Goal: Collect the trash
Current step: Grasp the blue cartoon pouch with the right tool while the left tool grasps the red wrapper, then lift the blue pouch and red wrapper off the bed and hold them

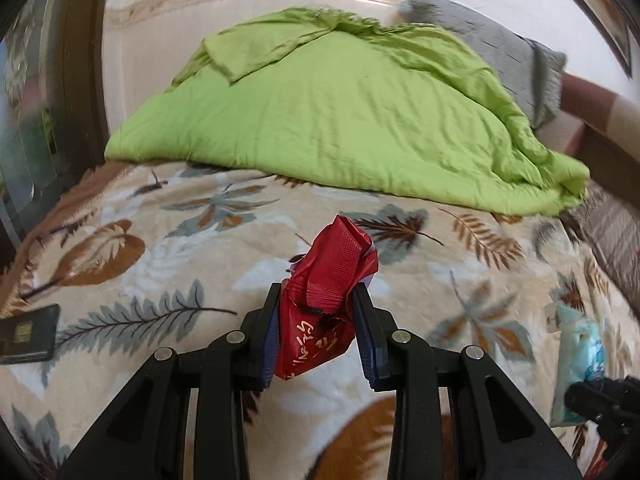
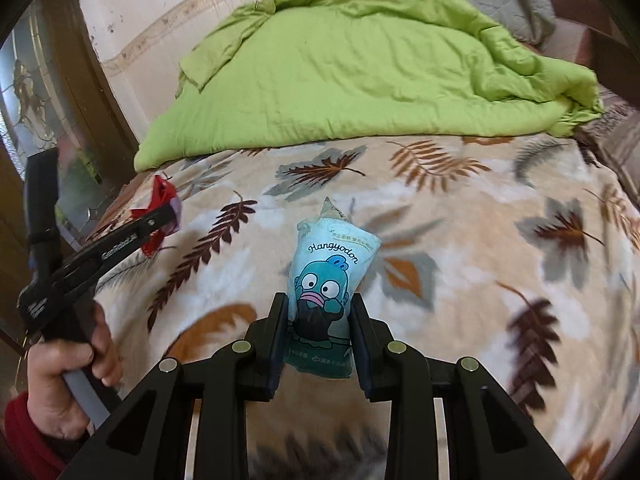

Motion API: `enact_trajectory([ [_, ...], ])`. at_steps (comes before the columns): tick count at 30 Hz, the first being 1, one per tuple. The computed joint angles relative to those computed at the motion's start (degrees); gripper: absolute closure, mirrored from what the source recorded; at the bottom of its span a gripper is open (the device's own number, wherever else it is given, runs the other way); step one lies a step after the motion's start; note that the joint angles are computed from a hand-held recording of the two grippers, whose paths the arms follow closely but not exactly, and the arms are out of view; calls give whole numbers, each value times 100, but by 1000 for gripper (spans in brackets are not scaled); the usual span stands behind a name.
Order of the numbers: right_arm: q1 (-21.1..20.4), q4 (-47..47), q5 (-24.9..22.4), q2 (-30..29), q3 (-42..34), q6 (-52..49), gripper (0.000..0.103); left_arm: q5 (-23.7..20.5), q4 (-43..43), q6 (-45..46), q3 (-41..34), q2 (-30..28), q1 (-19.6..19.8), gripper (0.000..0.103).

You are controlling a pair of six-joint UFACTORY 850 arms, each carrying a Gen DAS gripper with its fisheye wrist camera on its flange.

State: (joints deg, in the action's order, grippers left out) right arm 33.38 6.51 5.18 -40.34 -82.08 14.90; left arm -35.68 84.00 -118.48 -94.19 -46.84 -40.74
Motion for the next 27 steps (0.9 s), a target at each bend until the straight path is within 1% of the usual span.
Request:
enact_trajectory([
  [2,19,321,277,291,469,-255,71,-103,155,-116,192,129,-142,71],
  [3,20,308,395,421,677,-226,71,-99,204,-166,297,204,-201,71],
  [5,31,572,604,614,997,-492,71,-133,309,-268,484,336,-307,71],
  [6,26,512,704,716,1169,-423,71,-164,326,-263,573,404,-373,71],
  [8,-2,-68,897,906,1460,313,71,-219,406,-320,765,542,-516,71],
  [9,-17,-198,1024,993,1597,500,71,-262,403,-306,829,590,-580,71],
  [12,34,0,1286,1173,1869,307,71,-355,361,-263,1093,755,-842,71],
  [14,109,353,1435,1256,1993,-96,71,-483,350,-254,1229,814,-1008,71],
  [16,184,593,1559,1329,2098,-422,71,-514,380,-372,1352,859,-1122,71],
  [17,220,714,1605,1339,2114,-581,71,-500,362,-390,1380,865,-1153,71],
  [19,268,903,1680,1367,2157,-847,71,-620,205,-217,1308,781,-1215,71],
  [24,237,689,1714,1378,2202,-540,71,-972,23,110,1135,613,-1276,71],
  [27,236,793,1726,1386,2212,-673,71,-972,17,115,1103,574,-1244,71],
])
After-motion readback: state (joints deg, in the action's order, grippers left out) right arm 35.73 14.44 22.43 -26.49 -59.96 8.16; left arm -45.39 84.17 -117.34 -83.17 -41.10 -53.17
